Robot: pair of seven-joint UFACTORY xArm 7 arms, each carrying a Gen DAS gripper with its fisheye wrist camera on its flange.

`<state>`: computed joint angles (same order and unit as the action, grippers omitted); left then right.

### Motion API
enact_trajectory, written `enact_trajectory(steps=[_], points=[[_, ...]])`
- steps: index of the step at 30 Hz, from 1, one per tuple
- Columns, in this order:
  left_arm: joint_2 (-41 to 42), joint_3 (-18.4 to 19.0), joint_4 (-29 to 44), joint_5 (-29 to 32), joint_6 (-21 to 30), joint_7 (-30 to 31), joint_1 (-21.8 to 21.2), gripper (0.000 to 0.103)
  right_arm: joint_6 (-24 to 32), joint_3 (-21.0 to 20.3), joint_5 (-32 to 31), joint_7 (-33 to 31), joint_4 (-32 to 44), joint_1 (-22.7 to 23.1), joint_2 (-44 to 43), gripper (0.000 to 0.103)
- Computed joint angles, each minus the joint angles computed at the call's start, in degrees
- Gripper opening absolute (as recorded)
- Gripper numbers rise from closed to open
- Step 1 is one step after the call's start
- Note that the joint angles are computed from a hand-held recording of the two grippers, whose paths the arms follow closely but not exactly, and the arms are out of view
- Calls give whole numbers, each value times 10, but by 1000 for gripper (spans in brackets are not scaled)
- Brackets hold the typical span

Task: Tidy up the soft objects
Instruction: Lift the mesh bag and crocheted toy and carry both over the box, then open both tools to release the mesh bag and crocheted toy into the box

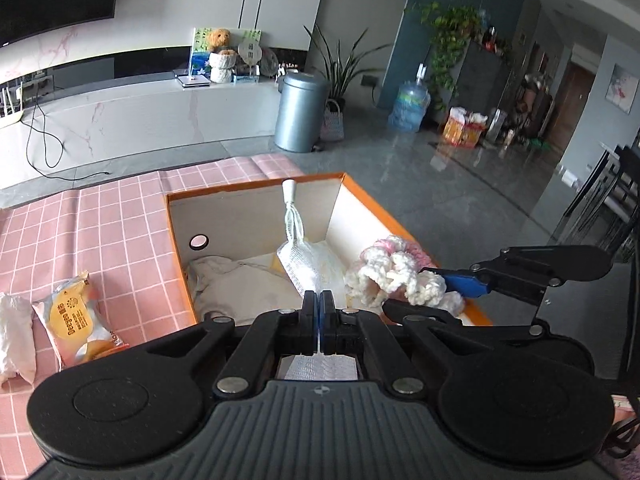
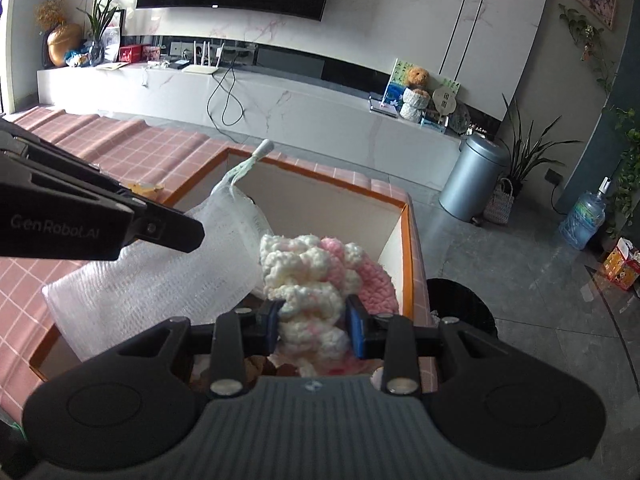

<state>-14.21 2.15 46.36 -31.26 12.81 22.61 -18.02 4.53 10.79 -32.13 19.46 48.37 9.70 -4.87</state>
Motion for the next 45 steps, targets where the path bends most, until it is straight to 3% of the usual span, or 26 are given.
enact_trajectory(steps=[4,6,9,12,14,18,19,21,22,25,27,30,34,36,39,45], points=[[27,-34,11,91,-2,-42,40,0,18,-14,45,-52,28,19,38,34],[38,-29,19,90,8,-35,35,0,31,-21,68,-76,41,30,53,34],[45,-44,19,137,11,-54,51,0,59,-29,93,-99,61,43,70,36],[49,-65,23,207,26,-112,74,1,91,-35,122,-127,82,51,87,37],[51,-65,26,223,41,-123,74,2,110,-37,130,-133,92,58,93,39],[46,-86,16,322,39,-193,97,8,131,-41,145,-149,108,64,104,38],[44,-85,16,327,40,-197,96,12,134,-42,144,-149,109,67,105,38],[43,-80,16,326,43,-198,90,26,134,-44,134,-141,107,72,103,41],[39,-77,11,322,38,-195,87,38,131,-45,129,-137,102,73,98,45],[31,-63,5,299,20,-177,77,57,120,-46,115,-130,86,74,83,59],[24,-62,4,294,22,-175,76,63,122,-45,94,-120,81,74,74,60],[14,-60,6,289,32,-167,75,72,126,-40,88,-122,72,70,58,68],[-5,-59,5,281,36,-164,72,73,133,-30,62,-107,64,65,33,74],[-19,-46,0,254,33,-148,59,74,132,-25,35,-88,57,60,18,82],[-42,-26,-7,211,25,-123,40,77,129,-15,10,-65,46,50,-6,84],[-90,-15,-43,189,-33,-124,35,81,102,32,-108,76,28,5,-51,88]])
